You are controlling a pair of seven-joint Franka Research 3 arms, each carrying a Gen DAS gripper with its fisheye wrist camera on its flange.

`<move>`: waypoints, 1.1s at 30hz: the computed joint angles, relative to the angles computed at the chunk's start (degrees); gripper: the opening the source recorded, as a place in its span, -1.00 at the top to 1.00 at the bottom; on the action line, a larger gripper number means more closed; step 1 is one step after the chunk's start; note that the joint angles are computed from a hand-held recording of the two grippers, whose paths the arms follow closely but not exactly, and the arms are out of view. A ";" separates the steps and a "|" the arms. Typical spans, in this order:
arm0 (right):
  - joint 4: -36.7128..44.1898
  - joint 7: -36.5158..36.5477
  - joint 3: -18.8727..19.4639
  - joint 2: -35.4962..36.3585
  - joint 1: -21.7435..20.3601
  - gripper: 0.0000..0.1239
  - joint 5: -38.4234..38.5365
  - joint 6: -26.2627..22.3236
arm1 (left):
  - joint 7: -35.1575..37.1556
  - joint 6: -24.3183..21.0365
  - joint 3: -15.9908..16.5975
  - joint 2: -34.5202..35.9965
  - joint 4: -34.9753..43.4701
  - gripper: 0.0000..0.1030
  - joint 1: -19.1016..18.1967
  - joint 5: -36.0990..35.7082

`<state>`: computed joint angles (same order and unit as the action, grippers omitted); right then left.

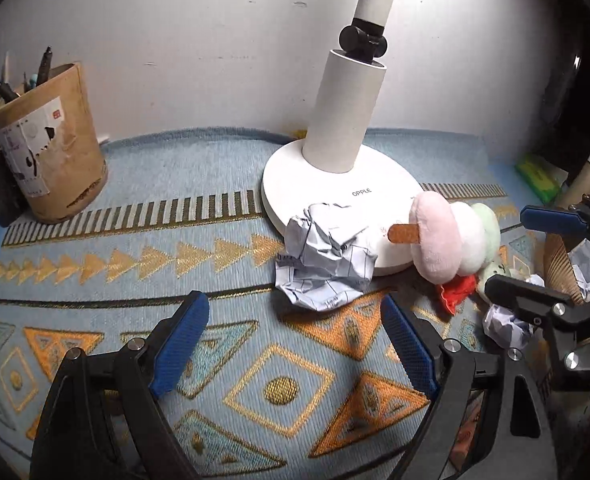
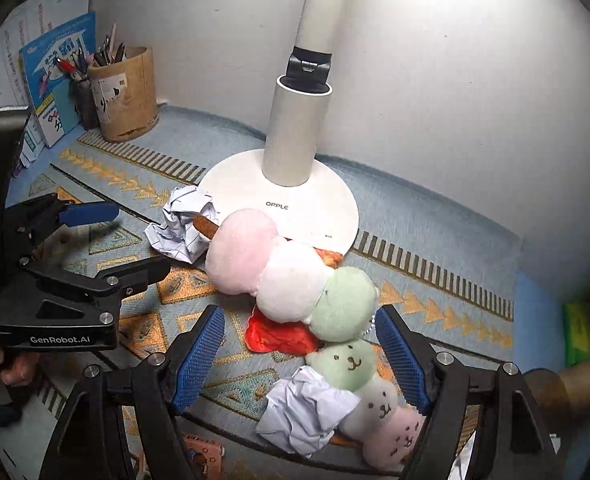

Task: Organize objects
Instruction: 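Grasp a paper ball with the left gripper while the right grasps the plush skewer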

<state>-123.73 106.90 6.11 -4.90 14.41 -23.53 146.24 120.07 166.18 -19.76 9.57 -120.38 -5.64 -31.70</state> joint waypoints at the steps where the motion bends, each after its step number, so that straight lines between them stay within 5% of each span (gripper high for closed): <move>1: 1.33 -1.34 -0.03 1.37 0.04 -0.23 -0.04 -0.97 | -0.53 -1.05 0.35 1.22 1.50 -0.69 -0.32 1.40; 7: 5.38 -3.33 -1.16 5.66 1.24 -0.23 -3.82 -3.32 | 0.71 -1.20 -1.86 5.15 5.43 -0.67 0.50 3.43; 9: 6.18 -3.67 -1.74 6.55 1.53 -0.23 -3.29 -2.80 | 1.15 -1.65 -3.20 6.14 6.36 -0.48 1.75 2.14; 12: 6.43 -5.04 -2.59 6.63 1.41 0.08 0.05 -1.90 | 5.95 -4.69 -6.19 6.46 7.36 -0.17 5.20 -4.62; 16: 4.46 -7.13 -3.47 4.01 0.18 0.53 9.03 0.40 | 8.49 -3.85 -5.12 4.07 4.96 -0.14 4.77 -7.00; 23: -4.76 1.09 -0.42 -9.05 -1.87 0.52 7.84 3.82 | 18.43 -7.06 -2.83 -8.00 -3.20 -0.14 4.78 -21.85; 33: -24.26 -1.90 -0.78 -36.15 2.75 0.51 33.71 -7.83 | 22.73 -11.02 6.46 -28.36 -18.44 -0.14 -2.32 -32.09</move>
